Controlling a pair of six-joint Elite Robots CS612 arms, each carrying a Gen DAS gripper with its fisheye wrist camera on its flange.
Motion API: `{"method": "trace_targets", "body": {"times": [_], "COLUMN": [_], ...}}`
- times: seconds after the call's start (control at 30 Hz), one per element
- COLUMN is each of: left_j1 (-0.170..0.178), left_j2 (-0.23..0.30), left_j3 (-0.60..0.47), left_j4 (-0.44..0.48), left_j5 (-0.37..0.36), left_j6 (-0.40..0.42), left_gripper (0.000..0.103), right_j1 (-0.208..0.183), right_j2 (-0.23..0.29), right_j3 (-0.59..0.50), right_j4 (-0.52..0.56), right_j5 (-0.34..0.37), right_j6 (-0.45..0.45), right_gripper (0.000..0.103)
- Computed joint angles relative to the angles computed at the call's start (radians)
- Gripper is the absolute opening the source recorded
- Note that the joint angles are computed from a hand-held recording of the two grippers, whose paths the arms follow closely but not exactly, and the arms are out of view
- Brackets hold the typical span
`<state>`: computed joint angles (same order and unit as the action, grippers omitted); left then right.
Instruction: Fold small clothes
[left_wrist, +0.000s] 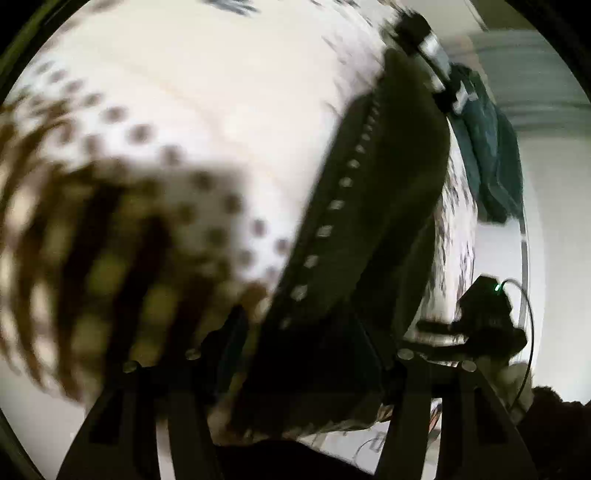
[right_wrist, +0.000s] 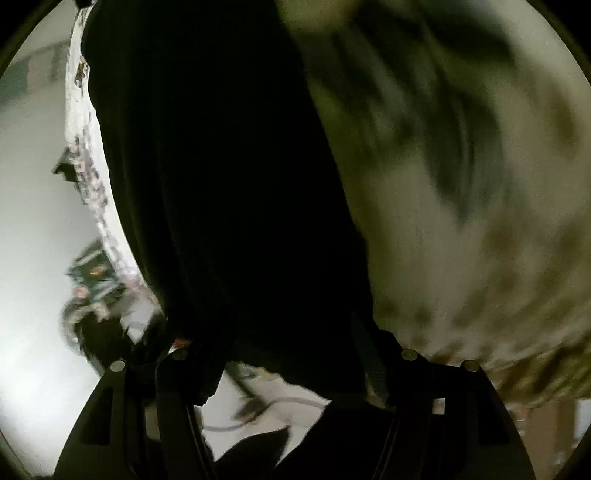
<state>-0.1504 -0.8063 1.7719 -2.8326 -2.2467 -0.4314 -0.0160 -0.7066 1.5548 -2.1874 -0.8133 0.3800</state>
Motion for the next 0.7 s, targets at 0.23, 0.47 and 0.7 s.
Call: {"method": "trace_targets", "body": {"times": [0.23,0.47,0.7], "left_j1": [-0.017,-0.041,-0.043], "left_j2": [0.029,-0.017,-0.073], "left_j3": [-0.03,0.02,0.101], "left_j4": [0.015,-0.017,-0.01], "left_j5": [-0.017,0.041,0.042], "left_j6": [0.101,0.133,0.169], "left_gripper": [0.052,0.007,0.007], "right_j1": [0.005,0.006,-0.003], "right_j2": [0.014,-0.005,-0.076], "right_j3": [0.125,0.221,0.311], "right_j4": [-0.363,-0.576,-0.566], "right_j5": [0.113,0.112,0.072], "right_j6": [0.155,0.313,0.28], "right_gripper": [0.062,0.007,0.004]}}
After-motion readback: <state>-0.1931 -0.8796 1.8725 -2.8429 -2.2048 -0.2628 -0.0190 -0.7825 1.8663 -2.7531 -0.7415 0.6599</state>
